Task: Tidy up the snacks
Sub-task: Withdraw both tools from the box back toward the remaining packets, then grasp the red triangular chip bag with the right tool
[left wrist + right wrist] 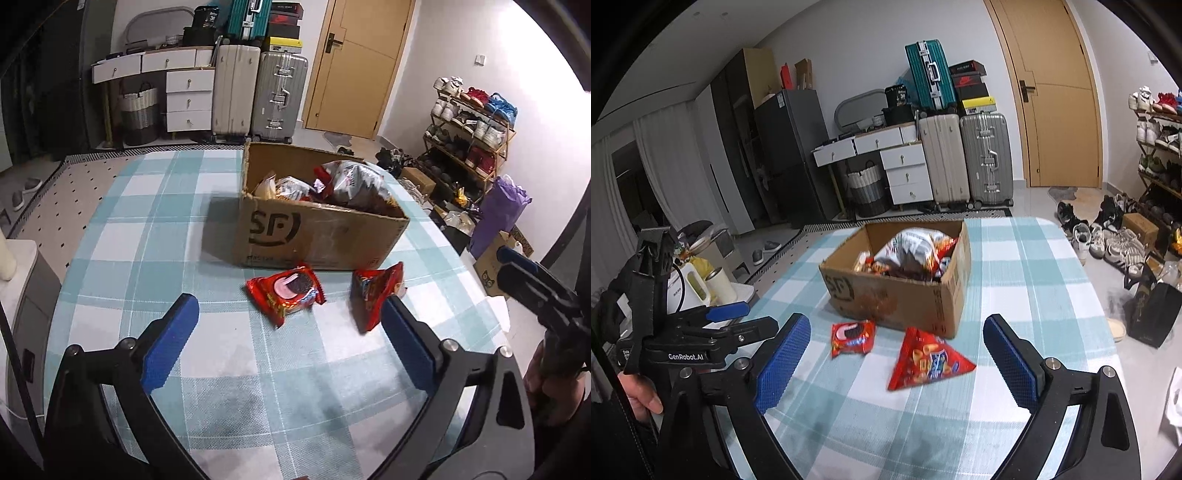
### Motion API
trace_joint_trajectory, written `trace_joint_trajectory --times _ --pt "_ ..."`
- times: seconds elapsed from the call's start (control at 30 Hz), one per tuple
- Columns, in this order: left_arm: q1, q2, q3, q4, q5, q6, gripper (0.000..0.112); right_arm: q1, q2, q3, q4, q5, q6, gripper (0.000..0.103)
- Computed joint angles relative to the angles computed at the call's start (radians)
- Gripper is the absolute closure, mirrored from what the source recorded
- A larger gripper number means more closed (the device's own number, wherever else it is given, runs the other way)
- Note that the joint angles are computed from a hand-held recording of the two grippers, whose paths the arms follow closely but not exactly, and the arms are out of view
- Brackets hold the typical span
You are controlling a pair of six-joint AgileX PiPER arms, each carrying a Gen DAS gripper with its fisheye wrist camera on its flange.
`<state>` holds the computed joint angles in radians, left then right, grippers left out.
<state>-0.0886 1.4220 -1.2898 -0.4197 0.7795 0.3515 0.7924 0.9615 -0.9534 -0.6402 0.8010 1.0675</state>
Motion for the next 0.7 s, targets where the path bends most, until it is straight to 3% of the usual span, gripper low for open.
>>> trace_joint_trajectory --times 0.2,0.47,0.7 --pt "-0.035 0.004 0.057 0.056 -0.102 -0.036 0.011 -0.081 0.023 0.071 0.068 -0.109 -0.037 0.007" --pt "-0.049 0.072 0.081 0.078 -0.149 -0.052 0.011 -0.225 0.101 0.129 0.233 -0.254 -0.183 0.007" --pt "-0.042 0.147 0.082 0.069 -0.161 -0.031 0.011 -0.342 0.220 0.126 0.431 -0.343 -0.409 0.007"
